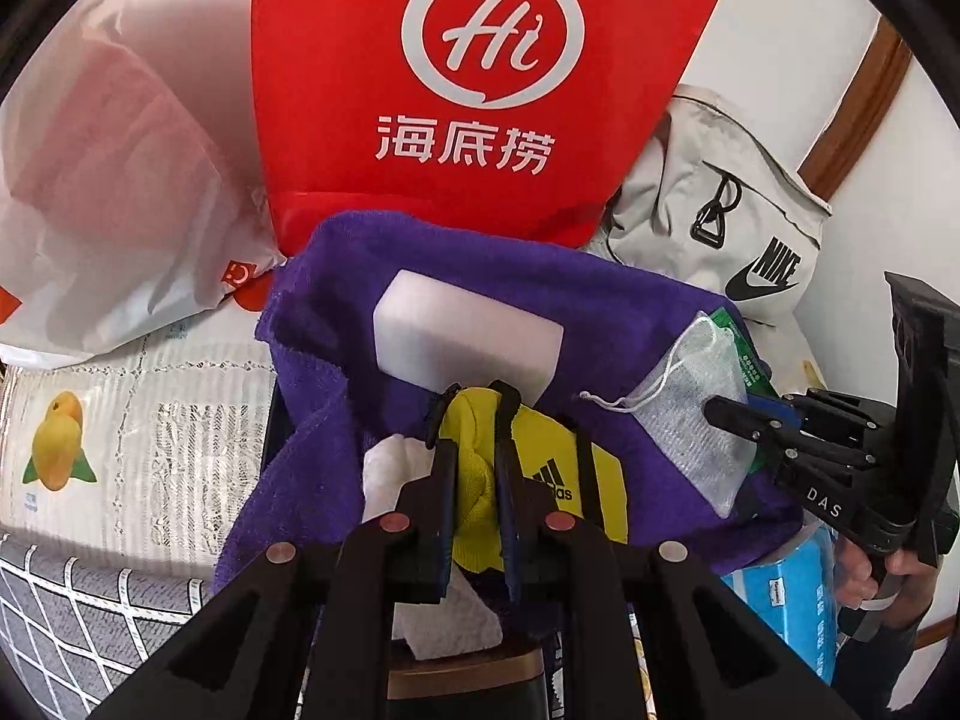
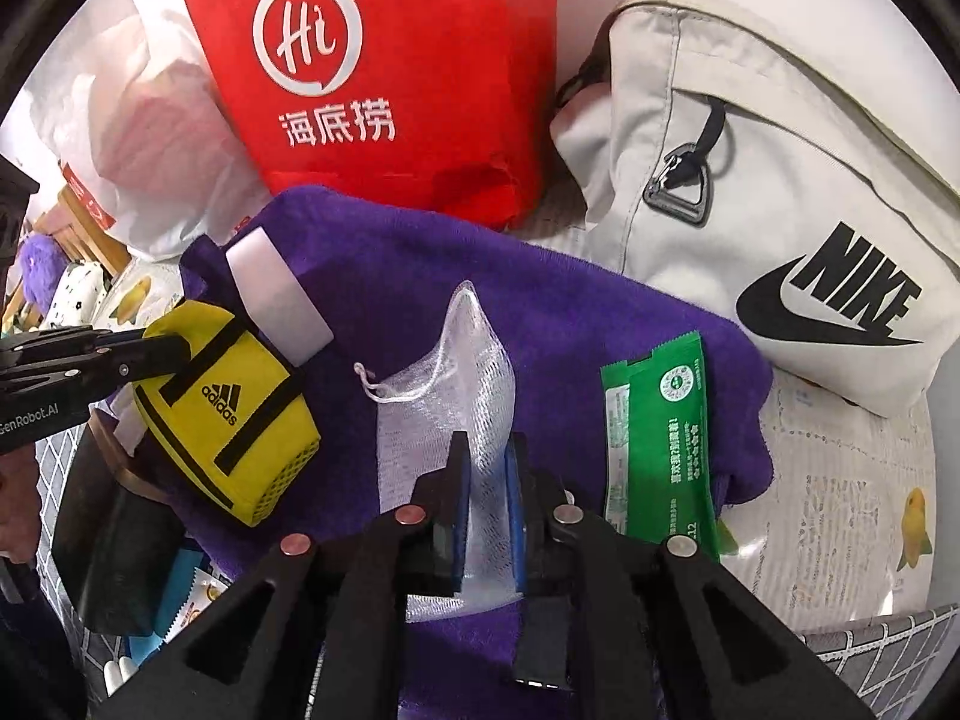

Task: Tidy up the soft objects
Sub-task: 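Lower the yellow pouch with the left tool while the right tool releases the mesh bag onto the towel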

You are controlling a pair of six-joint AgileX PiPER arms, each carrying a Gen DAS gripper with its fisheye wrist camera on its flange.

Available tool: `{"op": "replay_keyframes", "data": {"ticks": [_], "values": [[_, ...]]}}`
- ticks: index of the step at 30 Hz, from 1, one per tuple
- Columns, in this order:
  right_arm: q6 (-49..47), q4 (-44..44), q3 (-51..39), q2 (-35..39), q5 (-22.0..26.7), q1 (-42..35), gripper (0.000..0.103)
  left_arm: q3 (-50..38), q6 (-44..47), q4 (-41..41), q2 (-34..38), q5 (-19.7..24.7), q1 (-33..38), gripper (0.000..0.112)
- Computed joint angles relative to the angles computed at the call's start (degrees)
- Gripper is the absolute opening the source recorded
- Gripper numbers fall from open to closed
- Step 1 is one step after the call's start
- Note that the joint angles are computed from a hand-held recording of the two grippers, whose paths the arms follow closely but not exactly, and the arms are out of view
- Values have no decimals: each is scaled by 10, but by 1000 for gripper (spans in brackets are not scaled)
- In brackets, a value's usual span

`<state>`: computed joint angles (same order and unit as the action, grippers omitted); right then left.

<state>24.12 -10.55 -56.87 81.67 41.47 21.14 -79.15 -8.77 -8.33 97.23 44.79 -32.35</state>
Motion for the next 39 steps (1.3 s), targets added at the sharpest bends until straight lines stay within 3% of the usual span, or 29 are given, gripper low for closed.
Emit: {"op": "replay_keyframes", "data": {"ticks": [2, 6, 8, 18, 20, 22, 33, 39], "values": [[4, -6, -4, 6, 5, 2, 20, -2, -3, 1, 5, 0, -2, 13], [17, -15, -4, 4, 0, 4, 40, 2, -2, -4, 5, -8, -1, 13], [19, -17, -3, 0, 1, 3, 45, 4, -3, -6, 5, -12, 1, 13], [28, -21, -5, -19, 5, 4, 45, 5, -26, 10, 11, -15, 2, 17], [29, -23, -6, -21, 8, 7, 45, 0, -51, 35, 14, -10, -4, 32], [30, -26, -6, -23, 10, 7, 46, -9, -90, 72, 18, 2, -11, 56], [52, -41, -9, -40, 22, 31, 46, -3, -75, 44, -7, -1, 1, 56], [96, -81, -26, -80, 63, 80, 46, -19, -126, 110, -31, 33, -21, 56]]}}
